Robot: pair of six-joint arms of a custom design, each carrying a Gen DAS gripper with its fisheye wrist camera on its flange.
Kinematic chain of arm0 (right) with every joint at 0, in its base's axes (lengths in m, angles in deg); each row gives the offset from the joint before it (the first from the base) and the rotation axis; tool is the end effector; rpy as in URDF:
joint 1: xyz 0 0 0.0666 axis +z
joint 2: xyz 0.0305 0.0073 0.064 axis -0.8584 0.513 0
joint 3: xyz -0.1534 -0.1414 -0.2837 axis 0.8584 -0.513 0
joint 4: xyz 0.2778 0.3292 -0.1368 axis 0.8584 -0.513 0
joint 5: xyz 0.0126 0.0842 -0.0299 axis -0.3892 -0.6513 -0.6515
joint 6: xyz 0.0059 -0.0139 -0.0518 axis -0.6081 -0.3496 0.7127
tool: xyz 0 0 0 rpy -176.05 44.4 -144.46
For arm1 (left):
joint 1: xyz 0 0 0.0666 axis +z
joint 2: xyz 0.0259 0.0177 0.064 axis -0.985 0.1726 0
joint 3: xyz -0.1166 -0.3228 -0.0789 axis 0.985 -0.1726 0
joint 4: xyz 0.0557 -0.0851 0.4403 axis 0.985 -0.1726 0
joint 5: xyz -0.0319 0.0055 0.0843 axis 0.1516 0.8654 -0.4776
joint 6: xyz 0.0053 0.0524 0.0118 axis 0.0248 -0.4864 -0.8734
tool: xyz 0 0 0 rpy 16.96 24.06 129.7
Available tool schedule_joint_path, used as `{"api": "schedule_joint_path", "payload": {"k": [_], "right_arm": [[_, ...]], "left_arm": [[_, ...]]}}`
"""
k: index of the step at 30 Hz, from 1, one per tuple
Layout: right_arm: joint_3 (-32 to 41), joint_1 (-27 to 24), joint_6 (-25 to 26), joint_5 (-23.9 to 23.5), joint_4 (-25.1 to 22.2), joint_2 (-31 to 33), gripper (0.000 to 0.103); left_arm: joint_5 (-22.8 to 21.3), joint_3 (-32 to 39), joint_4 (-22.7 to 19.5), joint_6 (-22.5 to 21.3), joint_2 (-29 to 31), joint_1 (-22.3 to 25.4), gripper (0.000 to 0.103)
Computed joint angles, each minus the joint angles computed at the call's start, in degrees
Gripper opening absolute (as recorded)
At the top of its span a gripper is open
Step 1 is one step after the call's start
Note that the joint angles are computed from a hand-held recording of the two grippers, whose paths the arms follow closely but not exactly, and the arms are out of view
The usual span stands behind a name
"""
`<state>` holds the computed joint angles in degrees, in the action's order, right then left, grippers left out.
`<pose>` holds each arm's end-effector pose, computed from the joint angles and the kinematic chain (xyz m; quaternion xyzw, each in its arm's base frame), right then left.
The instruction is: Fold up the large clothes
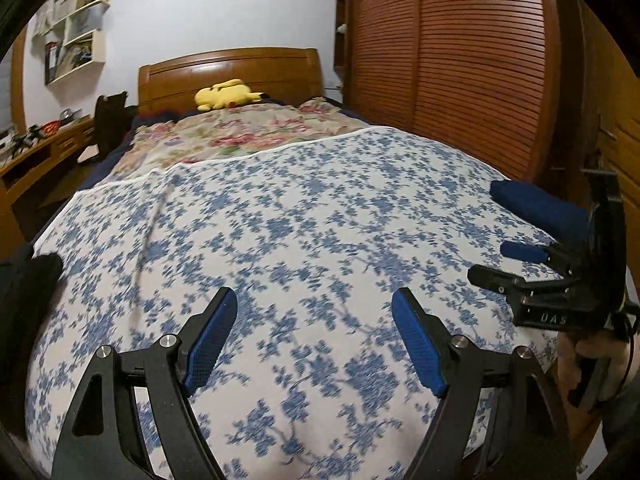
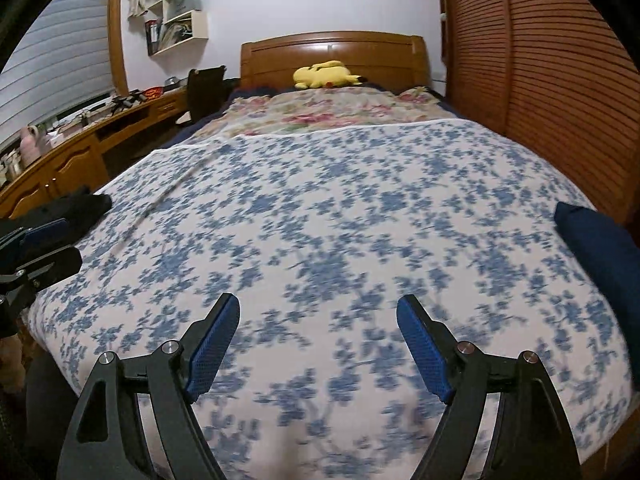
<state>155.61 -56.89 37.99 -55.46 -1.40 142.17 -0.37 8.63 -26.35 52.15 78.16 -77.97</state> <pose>0.5318 0.0411 0.3805 -0.2991 0.8109 0.2031 0.4602 0.3517 0.0164 0.6068 -0.1023 0.8776 0.0279 0.4675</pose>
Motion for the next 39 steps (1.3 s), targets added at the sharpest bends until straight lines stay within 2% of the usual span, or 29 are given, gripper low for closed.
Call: {"api": "schedule_joint_path", "payload": {"k": [8, 17, 29, 34, 39], "right_arm": [[-2.1, 2.3, 0.3, -0.5, -0.8, -2.4, 0.082], [-5.2, 4.1, -2.5, -1.6, 2.9, -6.4, 0.082], [-12.3, -1.5, -7.4, -8.9, 10.7, -16.0, 0.089], [-15.7, -3.9, -9.8, -10.8, 14.0, -19.2, 0.089], [-17.0, -4.4, -10.3, -11.0, 14.8, -20.0, 0.089]], "left_arm": [[1.1, -2.8, -0.6, 0.8, -4.4, 4.3, 0.080], [1.4, -2.3, -2.2, 0.3, -7.1, 8.1, 0.080], [-4.6, 3.4, -3.0, 0.4, -8.6, 5.1, 0.080], [-6.5, 4.4, -2.9, 0.4, -9.1, 2.8, 0.080], [-8.3, 3.9, -2.9, 0.5, -9.6, 1.2, 0.080]]}}
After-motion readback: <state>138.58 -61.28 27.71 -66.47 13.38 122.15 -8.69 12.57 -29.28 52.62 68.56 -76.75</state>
